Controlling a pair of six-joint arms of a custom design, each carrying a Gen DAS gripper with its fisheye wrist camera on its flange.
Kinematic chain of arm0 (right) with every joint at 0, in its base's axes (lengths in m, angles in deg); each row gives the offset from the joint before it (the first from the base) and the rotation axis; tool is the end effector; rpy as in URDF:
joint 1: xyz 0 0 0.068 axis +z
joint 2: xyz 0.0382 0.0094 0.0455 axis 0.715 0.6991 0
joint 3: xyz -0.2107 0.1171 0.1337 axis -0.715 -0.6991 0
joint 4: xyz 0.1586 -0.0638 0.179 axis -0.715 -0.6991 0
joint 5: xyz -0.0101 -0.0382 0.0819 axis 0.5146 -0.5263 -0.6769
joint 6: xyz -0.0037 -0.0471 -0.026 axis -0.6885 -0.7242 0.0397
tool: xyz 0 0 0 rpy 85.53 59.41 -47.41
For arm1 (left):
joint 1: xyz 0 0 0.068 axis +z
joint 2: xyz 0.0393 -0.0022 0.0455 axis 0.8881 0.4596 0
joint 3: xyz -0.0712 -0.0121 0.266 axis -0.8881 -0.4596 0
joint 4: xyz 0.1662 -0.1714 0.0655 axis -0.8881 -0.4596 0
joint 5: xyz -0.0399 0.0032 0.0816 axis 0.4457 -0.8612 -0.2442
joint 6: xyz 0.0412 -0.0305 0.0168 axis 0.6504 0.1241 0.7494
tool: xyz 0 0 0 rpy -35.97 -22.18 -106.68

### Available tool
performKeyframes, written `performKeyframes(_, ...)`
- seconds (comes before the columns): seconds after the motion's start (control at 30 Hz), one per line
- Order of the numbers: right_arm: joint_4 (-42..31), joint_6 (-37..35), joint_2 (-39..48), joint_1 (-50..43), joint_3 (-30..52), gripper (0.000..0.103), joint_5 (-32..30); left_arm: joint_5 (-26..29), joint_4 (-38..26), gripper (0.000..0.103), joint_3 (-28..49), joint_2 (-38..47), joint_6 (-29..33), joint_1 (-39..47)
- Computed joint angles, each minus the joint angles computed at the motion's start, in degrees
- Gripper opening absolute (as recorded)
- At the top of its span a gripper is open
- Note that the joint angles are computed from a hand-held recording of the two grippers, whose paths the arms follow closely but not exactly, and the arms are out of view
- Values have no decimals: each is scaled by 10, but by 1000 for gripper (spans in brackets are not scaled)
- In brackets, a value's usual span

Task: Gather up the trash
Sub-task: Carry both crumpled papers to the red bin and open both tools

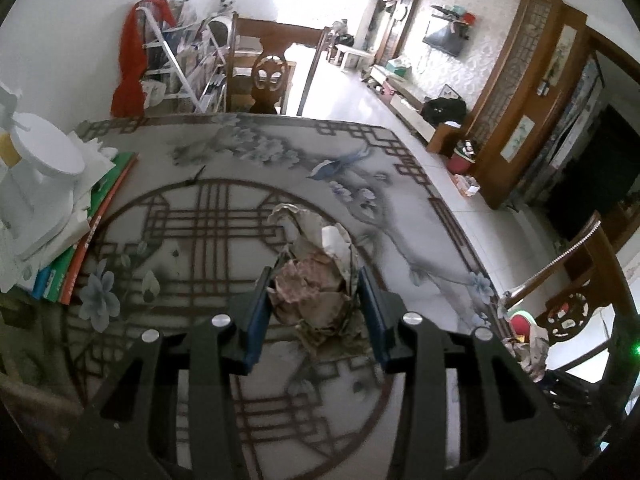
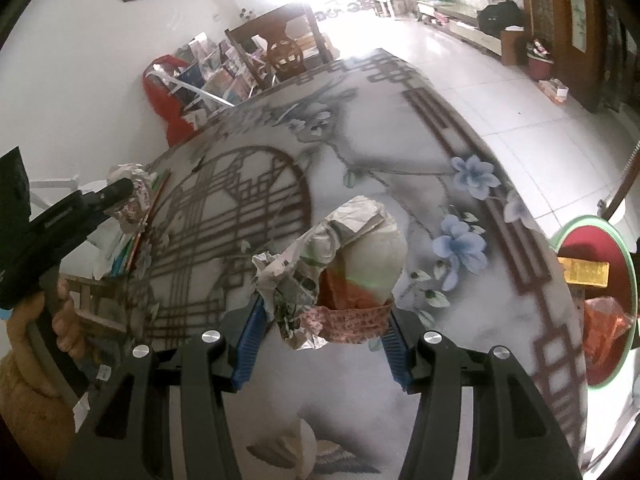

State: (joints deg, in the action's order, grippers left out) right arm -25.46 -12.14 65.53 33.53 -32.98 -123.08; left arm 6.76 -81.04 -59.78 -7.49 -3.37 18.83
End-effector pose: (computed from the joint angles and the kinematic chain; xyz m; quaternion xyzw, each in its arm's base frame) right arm 0.2232 -0.0264 0.0980 -0.1744 0.9286 0.2496 0.2123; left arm 0.1656 -0.1323 0.1459 -0.2059 0.9014 -0.0445 0.3782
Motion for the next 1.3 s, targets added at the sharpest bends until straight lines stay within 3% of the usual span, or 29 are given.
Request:
performKeyframes(0.27,-42,-62,10,-86,23,52,-14,-17,-20,40,58,48,-30,-62)
performKeyframes(0.5,-99,-143,54,-187,89,52,-25,-12,-20,40,168,153,-30,-111)
performKeyframes(0.9,-211,-239,240,-341,339,53,4,71,-31,41,499,425,24,-149)
performKeyframes(1.2,-266,-249,383,-376,524,53,61,144,-136,42,833,641,80,-163)
performKeyframes(1.27,-278,-257,401,-377,546,53,65,152,-156,49,886,672,92,-163)
performKeyframes(1.3,-282,-262,406,-378,553,55,65,156,-175,60,925,694,98,-162)
